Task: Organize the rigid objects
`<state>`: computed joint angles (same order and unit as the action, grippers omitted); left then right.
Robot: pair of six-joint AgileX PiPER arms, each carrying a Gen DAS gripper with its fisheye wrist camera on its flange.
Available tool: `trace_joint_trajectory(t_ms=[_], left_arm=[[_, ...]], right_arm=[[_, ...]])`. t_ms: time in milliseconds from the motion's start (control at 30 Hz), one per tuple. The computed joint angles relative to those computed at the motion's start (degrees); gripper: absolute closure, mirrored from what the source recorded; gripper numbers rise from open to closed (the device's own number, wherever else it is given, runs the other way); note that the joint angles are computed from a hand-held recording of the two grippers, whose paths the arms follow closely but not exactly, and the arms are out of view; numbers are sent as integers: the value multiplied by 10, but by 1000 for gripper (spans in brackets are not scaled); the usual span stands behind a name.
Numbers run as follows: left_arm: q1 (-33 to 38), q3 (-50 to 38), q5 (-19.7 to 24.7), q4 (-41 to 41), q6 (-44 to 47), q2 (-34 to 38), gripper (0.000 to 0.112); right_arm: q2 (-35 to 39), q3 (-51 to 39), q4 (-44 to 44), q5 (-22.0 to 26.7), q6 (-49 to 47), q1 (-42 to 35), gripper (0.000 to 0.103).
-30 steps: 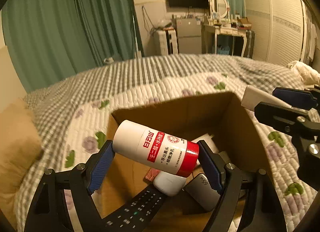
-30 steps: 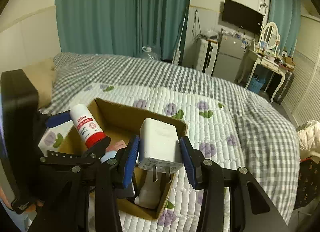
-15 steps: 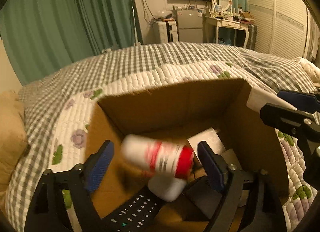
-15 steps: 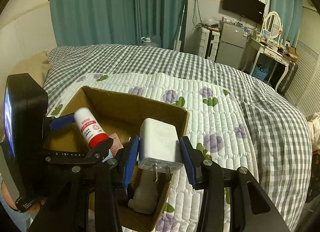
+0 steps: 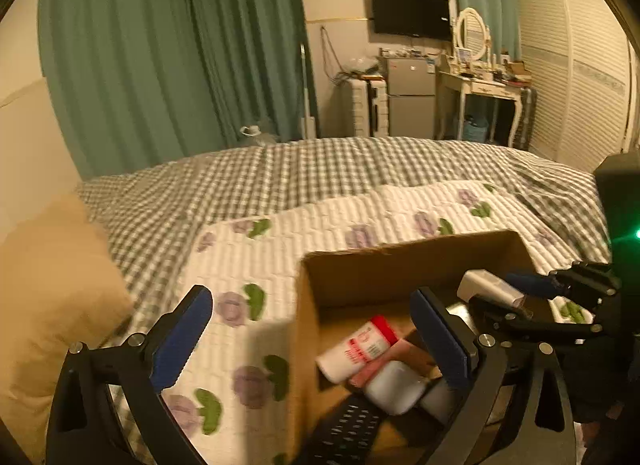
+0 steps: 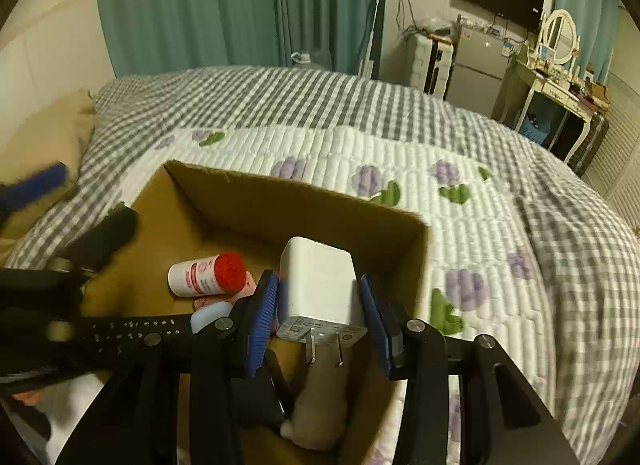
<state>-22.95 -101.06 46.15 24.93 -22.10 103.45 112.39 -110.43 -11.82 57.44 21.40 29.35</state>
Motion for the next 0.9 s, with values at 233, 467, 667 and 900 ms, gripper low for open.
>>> trace_joint_trajectory(t_ms=[233, 467, 667, 900], left_arm=[[22, 23, -21, -12, 10, -5, 10], [17, 59, -30, -5, 5, -39, 10], [-8, 93, -25, 7, -12, -107, 10], [-68, 135, -18, 75, -65, -231, 10]], right_arm=[[57, -68, -7, 1, 3, 4, 58], [26, -72, -28, 15, 23, 9, 55], [-75, 7, -81, 33, 71, 33, 55], [-210, 50, -211, 91, 173, 132, 39]])
